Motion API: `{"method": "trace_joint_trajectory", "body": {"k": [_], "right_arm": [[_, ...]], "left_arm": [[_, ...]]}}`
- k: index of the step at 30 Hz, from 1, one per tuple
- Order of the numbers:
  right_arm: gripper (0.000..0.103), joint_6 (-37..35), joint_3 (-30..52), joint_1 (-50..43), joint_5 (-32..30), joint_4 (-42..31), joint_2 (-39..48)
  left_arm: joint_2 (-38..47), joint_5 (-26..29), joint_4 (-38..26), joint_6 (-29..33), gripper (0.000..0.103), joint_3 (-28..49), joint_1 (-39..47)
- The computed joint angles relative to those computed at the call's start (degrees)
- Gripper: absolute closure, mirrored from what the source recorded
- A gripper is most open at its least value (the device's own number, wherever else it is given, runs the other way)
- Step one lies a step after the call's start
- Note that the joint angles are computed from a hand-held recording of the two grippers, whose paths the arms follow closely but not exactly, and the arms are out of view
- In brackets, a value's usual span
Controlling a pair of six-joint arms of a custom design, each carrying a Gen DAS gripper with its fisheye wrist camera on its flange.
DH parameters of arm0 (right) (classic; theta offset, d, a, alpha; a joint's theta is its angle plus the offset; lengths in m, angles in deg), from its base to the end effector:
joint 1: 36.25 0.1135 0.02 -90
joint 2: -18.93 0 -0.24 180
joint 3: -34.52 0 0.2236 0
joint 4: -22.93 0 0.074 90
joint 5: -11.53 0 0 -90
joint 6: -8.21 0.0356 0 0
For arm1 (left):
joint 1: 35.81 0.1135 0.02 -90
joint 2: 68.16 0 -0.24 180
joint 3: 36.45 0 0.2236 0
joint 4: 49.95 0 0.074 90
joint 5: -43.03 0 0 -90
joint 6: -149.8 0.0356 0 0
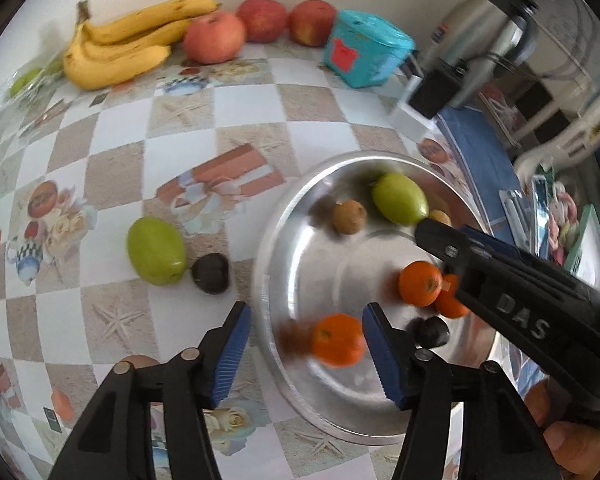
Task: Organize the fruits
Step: 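Open both grippers to drop the oranges into the basin, then move the left gripper to the green pear and close on it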
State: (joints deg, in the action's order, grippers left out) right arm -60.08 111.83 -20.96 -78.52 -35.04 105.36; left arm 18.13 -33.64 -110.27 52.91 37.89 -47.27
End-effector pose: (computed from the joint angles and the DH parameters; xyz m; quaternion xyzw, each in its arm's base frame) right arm 0.2590 0.0708 0.2166 0.0548 0.9785 0.0634 0.1882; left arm 0.2496 -0.0590 0.2032 0.0570 0.9799 -0.1376 0.1328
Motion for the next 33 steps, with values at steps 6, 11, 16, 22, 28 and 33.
{"method": "trace_joint_trajectory", "body": {"k": [6,11,16,22,28,33], "right_arm": [[0.058,0.3,-0.1,-0.4,-0.2,-0.4,0.4],[0.058,0.4,0.4,0.6,0.0,-0.7,0.5],[0.058,0.5,1.4,2.0,0.1,-1.1,0.6],[0.034,0.3,2.7,3.2,1.6,-1.8,0.3],[0.021,-0.1,3.3,4.0,3.6,-2.5,1.9],[0.019,-0.5,2.9,4.3,4.1,-2.0,1.9]], "left_arm": [[1.1,0.0,-0.2,0.1,0.033,1.4,6.7],[1.6,-1.2,-0.3,0.6,0.025,2.6,11.7],[2.8,-0.3,-0.2,0.9,0.019,3.5,16.6],[2.8,-3.9,0.8,-1.0,0.0,3.1,18.5],[3.4,-5.7,1.6,-1.2,0.0,2.9,19.5],[3.6,-5.8,1.6,-0.8,0.0,3.0,20.6]]}}
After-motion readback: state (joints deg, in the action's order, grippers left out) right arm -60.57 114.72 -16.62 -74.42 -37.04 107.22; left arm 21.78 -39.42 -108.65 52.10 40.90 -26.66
